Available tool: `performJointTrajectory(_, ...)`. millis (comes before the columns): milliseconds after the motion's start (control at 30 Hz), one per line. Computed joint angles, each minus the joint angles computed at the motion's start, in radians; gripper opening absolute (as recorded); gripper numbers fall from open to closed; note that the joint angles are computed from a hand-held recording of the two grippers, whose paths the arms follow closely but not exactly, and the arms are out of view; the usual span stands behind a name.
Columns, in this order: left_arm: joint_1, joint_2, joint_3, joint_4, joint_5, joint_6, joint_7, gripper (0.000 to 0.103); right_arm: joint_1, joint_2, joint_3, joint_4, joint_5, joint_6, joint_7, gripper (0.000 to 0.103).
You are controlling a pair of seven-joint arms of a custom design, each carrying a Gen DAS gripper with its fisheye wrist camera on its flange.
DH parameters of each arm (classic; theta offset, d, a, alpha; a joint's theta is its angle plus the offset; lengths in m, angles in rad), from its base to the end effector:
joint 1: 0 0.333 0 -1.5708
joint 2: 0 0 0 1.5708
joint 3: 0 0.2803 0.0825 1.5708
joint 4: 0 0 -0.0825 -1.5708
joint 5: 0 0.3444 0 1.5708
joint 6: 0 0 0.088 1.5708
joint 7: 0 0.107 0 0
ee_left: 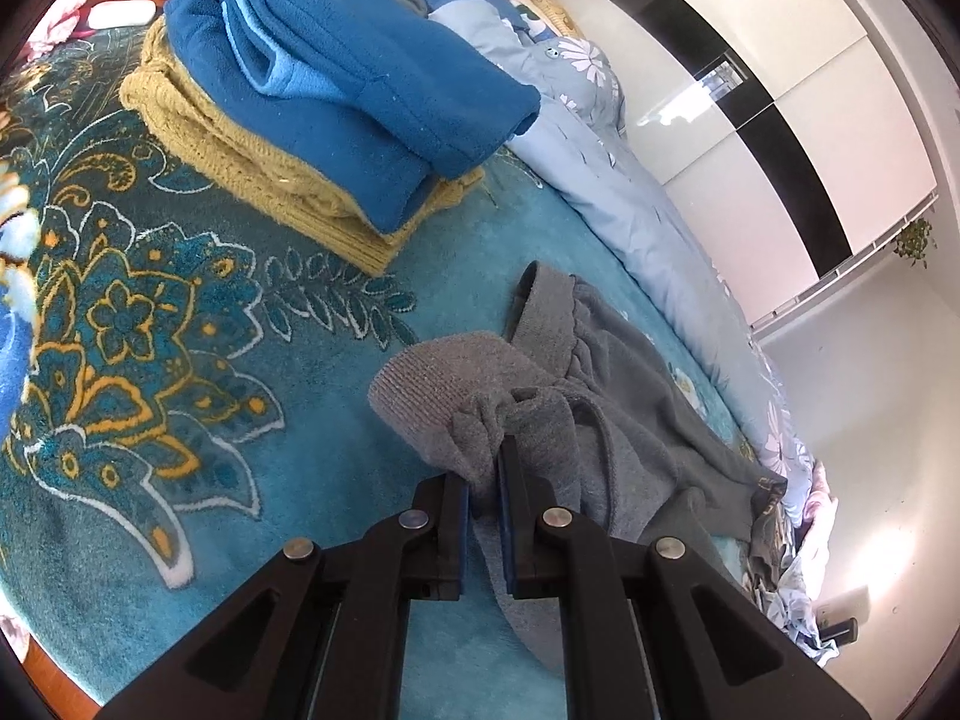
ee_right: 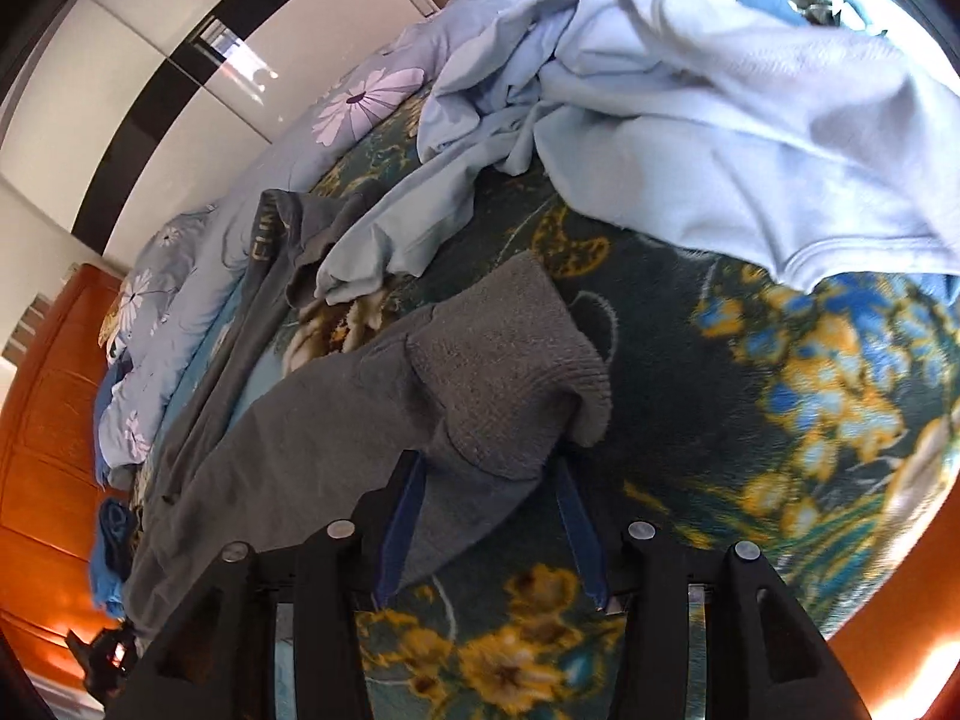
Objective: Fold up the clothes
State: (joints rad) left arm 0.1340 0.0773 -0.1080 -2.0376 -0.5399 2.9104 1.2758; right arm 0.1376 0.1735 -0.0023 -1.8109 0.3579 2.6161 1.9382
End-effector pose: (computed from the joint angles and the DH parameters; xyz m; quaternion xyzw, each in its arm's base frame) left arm 0.5737 0.0478 0.4789 -0.8471 0.3431 -0.3937 0.0980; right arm 0.6073 0.0748 0.4963 -0.4874 0.8071 -0.0415 0.3306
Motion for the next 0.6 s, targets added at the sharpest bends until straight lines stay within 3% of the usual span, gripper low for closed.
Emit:
performJointTrajectory(67, 0.001, 0.007, 0.0, 0.006, 0.002, 0.0, -0.006, 0.008, 0.004, 0.009, -0.001, 0.012, -0.005, 0.001, 0.021, 0.03)
performJointTrajectory(167, 0.0, 0.022, 0.005, 0.025, 0.042, -0.002, -0.053, 0.008, 0.002, 0.028, 0.001, 0.054, 0.005, -0.014, 0.027, 0.013)
performJointTrajectory(300, 0.01, 0.045, 0.003, 0.107, 0.109, -0.006, -0.109, 0.007, 0.007, 0.096, -0.003, 0.24, -0.055, -0.084, 0.015, 0.012)
performJointTrajectory(433, 0.041, 0.021, -0.042, 0.187, 0.007, 0.026, 0.051, 0.007, 0.013, 0.138, 0.001, 0.437, -0.101, -0.076, -0.057, 0.011)
performJointTrajectory(500, 0.034, -0.024, -0.045, 0.161, -0.049, 0.057, 0.142, 0.007, 0.017, 0.114, -0.001, 0.439, -0.119, -0.043, -0.092, 0.011)
performJointTrajectory(600, 0.002, -0.1, -0.005, 0.038, -0.008, 0.098, 0.14, 0.007, 0.008, 0.045, 0.003, 0.326, -0.098, 0.004, -0.141, 0.011)
